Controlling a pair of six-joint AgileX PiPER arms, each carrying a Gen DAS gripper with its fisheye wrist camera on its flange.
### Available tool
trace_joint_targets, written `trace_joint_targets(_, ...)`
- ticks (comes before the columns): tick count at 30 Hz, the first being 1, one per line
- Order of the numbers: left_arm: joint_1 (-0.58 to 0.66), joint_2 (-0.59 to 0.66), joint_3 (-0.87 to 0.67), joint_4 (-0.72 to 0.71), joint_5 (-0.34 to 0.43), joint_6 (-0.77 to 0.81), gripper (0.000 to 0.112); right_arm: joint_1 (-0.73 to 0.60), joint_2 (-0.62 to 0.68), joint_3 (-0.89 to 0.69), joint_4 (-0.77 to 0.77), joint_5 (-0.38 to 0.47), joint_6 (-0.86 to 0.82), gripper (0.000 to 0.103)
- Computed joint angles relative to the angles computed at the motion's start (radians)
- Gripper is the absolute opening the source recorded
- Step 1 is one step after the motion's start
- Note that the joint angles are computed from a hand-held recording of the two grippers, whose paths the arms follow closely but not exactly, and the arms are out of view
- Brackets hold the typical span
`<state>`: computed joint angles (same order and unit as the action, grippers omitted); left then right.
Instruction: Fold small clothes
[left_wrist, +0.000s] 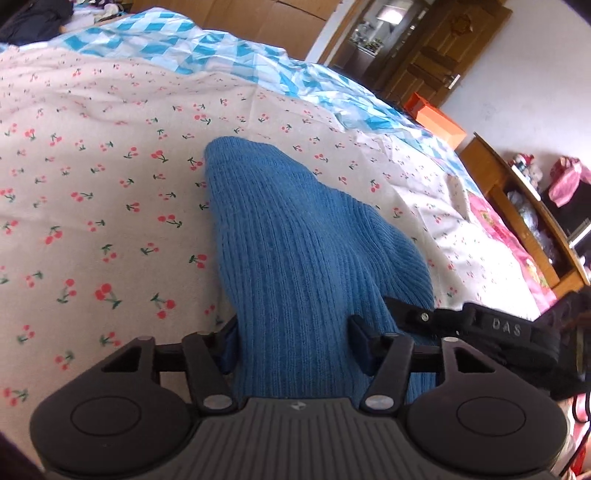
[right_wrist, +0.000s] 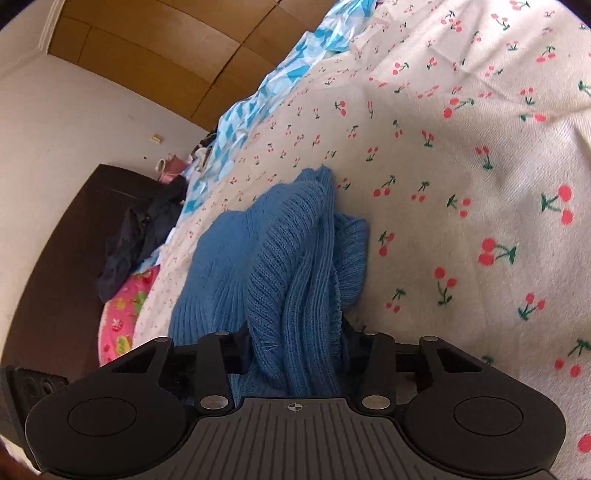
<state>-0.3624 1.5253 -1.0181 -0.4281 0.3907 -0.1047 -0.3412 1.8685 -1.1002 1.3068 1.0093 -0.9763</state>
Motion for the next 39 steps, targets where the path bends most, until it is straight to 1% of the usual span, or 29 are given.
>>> trace_joint_targets(1,0.003,-0.028,0.016,0.008,0.014,-0.001,0.057,-0.003,-0.008,0.01,0.004,0.022,0.005,0.038)
trace_joint_targets(4,0.013,-0.126,0.079,0.04,0.054,-0.034,0.056,0.006,-0.05,0.039,-0.01,0.091,0.016,0.038)
trace_joint_targets(5,0.016,-0.157,0.105,0.053,0.063,-0.042,0.056,0.015,-0.073,0.052,-0.024,0.09,0.023,0.038)
trace_joint_targets(7,0.006,-0.187,0.14,0.117,0.07,-0.083,0.057,0.033,-0.115,0.087,-0.05,0.054,0.029,0.038)
trace_joint_targets(9,0.0,-0.191,0.168,0.132,0.05,-0.084,0.06,0.059,-0.155,0.119,-0.096,-0.048,0.057,0.041)
trace_joint_targets(10,-0.005,-0.188,0.174,0.135,0.035,-0.096,0.062,0.066,-0.168,0.132,-0.103,-0.089,0.055,0.042)
trace_joint_targets(11,-0.019,-0.183,0.171,0.173,0.028,-0.148,0.062,0.065,-0.179,0.144,-0.101,-0.109,0.052,0.043)
trace_joint_targets(13,-0.073,-0.193,0.163,0.351,0.019,-0.323,0.062,0.06,-0.213,0.159,-0.106,-0.136,0.058,0.043)
trace_joint_targets(15,-0.132,-0.216,0.16,0.551,0.028,-0.474,0.062,0.078,-0.287,0.191,-0.119,-0.214,0.042,0.046)
trace_joint_targets(17,-0.188,-0.248,0.164,0.751,0.055,-0.63,0.061,0.11,-0.363,0.22,-0.141,-0.305,0.038,0.046)
trace_joint_targets(18,-0.216,-0.262,0.17,0.851,0.073,-0.715,0.061,0.132,-0.395,0.233,-0.146,-0.345,0.041,0.046)
trace_joint_targets(20,-0.286,-0.278,0.164,1.043,0.157,-0.876,0.061,0.191,-0.457,0.261,-0.171,-0.445,0.047,0.046)
trace_joint_targets(21,-0.313,-0.28,0.161,1.095,0.193,-0.925,0.061,0.233,-0.49,0.28,-0.194,-0.509,0.046,0.046)
trace_joint_targets(23,-0.335,-0.287,0.157,1.107,0.235,-0.951,0.061,0.316,-0.541,0.321,-0.266,-0.615,0.066,0.046)
trace_joint_targets(24,-0.343,-0.286,0.154,1.096,0.252,-0.954,0.062,0.351,-0.543,0.325,-0.351,-0.636,0.13,0.043)
trace_joint_targets(25,-0.351,-0.28,0.15,1.085,0.271,-0.954,0.062,0.375,-0.527,0.32,-0.451,-0.642,0.218,0.042)
trace_joint_targets(26,-0.361,-0.272,0.145,1.078,0.29,-0.96,0.062,0.398,-0.497,0.31,-0.551,-0.651,0.315,0.044)
trace_joint_targets(27,-0.368,-0.267,0.142,1.063,0.3,-0.957,0.062,0.409,-0.479,0.298,-0.637,-0.651,0.402,0.045)
trace_joint_targets(28,-0.376,-0.268,0.141,1.048,0.308,-0.953,0.062,0.408,-0.485,0.293,-0.682,-0.641,0.453,0.045)
trace_joint_targets(30,-0.404,-0.277,0.137,1.045,0.337,-0.967,0.062,0.418,-0.529,0.286,-0.762,-0.63,0.556,0.045)
trace_joint_targets(33,-0.466,-0.304,0.15,1.072,0.379,-1.025,0.062,0.425,-0.623,0.296,-0.82,-0.603,0.606,0.045)
trace_joint_targets(37,-0.52,-0.334,0.167,1.08,0.419,-1.08,0.062,0.437,-0.749,0.359,-0.813,-0.549,0.595,0.046)
trace_joint_targets(39,-0.546,-0.344,0.176,1.084,0.445,-1.102,0.063,0.467,-0.788,0.398,-0.881,-0.551,0.665,0.047)
